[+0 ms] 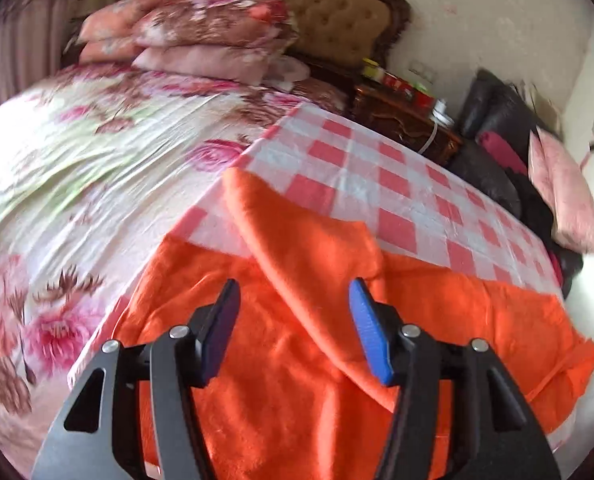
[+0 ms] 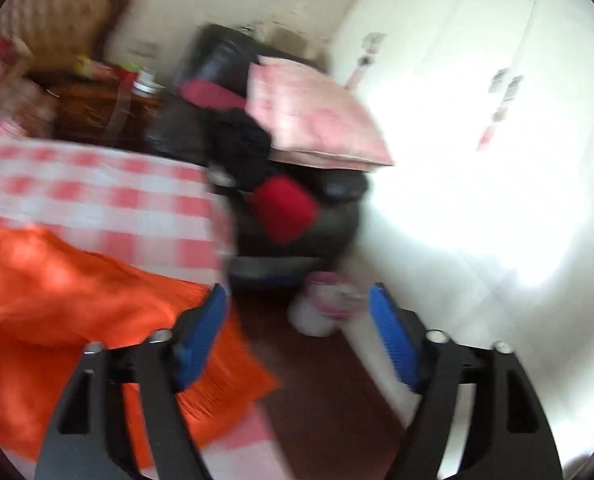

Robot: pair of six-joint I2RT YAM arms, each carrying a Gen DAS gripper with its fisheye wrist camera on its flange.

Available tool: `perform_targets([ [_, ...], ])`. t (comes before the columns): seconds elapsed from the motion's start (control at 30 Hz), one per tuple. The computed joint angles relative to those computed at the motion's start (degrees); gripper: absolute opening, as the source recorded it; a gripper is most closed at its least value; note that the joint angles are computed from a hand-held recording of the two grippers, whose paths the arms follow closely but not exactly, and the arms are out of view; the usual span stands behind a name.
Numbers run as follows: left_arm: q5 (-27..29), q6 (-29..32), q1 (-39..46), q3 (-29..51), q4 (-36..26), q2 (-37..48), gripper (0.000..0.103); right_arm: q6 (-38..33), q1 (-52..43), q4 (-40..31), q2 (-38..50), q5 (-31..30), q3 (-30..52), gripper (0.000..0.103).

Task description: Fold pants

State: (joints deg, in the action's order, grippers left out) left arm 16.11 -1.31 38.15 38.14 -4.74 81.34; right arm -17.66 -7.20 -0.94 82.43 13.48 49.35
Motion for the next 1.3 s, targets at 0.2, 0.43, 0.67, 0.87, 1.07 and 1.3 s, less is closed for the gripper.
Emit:
perform_targets([
  [0.2,-9.6,-0.4,-12.9,15.8,-5.1,15.9,0.057,8.7,-9.9,-20.2,0.2,-25.4,8.3,0.088],
  [0.43,-18.7,-3.0,-16.4,37.2,-20.1,34.2,0.017,20.1,-28.3,-46.6,18.9,-56.4,22.1,0.088],
  [0.67,-9.5,-4.3,-7.0,24.9,-17.8,15.6,0.005,30.2,-27.5,-51.6,29.8,-69.7,26.3,0.088],
  [0.87,2.4,-2.6,9.0,16.1,-19.9,5.4,0.005,62.4,-25.8,-29.3,31.5,-72.3,20.5,0.088],
  [1.07,9.1,1.8,19.9,15.0,-22.6,6.0,0.000,47.3,-22.7,-45.7,39.8,-67.8,36.1,0.027],
  [1.3,14.5,6.3,26.7,11.2,-23.3,9.7,0.000,12.5,-22.7,-59.7,29.4,-50.4,34.5,0.017],
])
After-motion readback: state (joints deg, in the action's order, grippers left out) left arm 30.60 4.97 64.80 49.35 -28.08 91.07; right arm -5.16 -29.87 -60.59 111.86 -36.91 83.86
